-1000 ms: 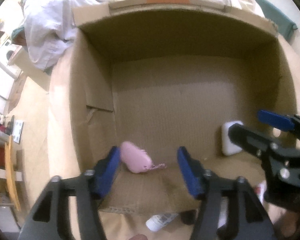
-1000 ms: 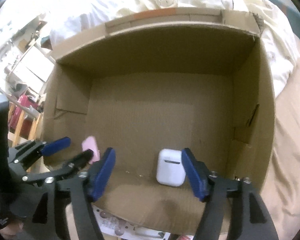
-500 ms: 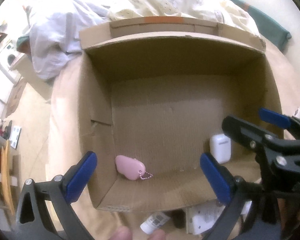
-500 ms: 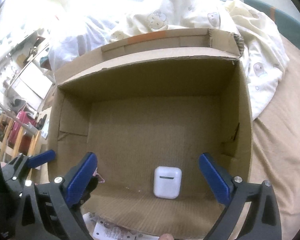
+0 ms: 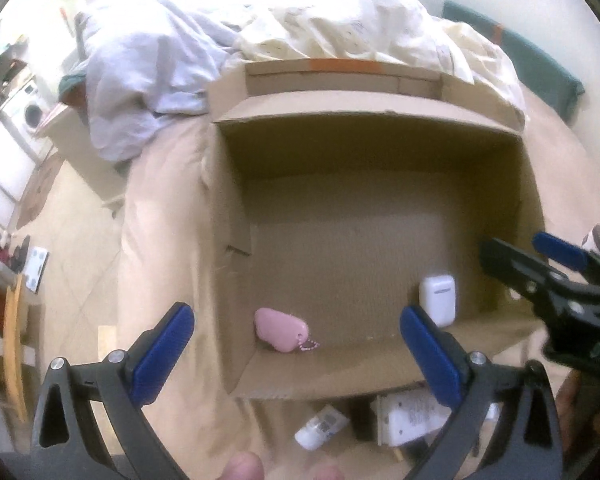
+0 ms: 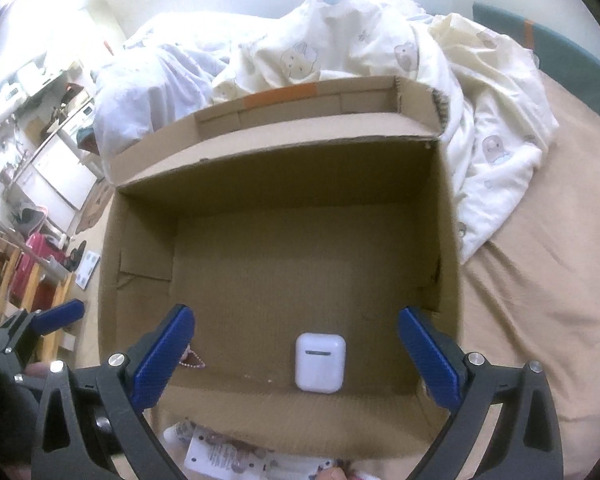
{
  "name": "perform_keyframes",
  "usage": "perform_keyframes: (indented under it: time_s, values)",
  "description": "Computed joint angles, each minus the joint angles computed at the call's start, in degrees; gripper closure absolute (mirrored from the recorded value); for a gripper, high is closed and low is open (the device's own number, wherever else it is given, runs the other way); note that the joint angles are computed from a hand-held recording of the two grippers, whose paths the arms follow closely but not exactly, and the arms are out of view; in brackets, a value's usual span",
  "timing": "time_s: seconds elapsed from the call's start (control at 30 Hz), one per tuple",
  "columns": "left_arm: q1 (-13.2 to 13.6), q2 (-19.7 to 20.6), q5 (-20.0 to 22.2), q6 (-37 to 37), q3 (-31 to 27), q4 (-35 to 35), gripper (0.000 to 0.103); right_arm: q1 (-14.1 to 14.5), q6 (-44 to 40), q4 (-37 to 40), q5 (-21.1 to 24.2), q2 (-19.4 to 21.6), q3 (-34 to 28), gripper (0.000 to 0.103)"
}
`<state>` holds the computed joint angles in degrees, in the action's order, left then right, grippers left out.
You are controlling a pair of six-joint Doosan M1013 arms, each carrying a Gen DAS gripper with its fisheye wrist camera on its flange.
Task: Organize rigid objects
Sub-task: 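Open both tools and lift them out of the box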
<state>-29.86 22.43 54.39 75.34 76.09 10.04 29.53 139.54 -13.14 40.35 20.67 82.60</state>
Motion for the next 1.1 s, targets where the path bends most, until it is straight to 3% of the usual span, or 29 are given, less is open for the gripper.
perform_keyframes:
  time_s: [0.2, 0.63, 0.87, 1.1]
  values:
    - [0.7, -1.9, 0.6, -0.2, 1.9, -1.0, 0.000, 0.3, 2.7, -0.7, -0.5, -2.5, 2.1, 0.000]
    - [1.6, -5.4, 0.3, -0.6, 6.1, -3.2, 0.000, 2.0, 3.0, -0.2, 3.1, -6.6, 4.6, 0.000]
    - [2.5, -5.5, 1.3, -1.7, 8.1, -3.5, 0.000, 2.5, 5.6, -0.3, 3.4, -8.1, 8.1, 0.000]
    - [3.6, -3.6, 5.3, -2.8, 7.7, -5.6, 0.000, 2.4, 6.0, -0.3, 6.1, -7.2, 8.3, 0.000]
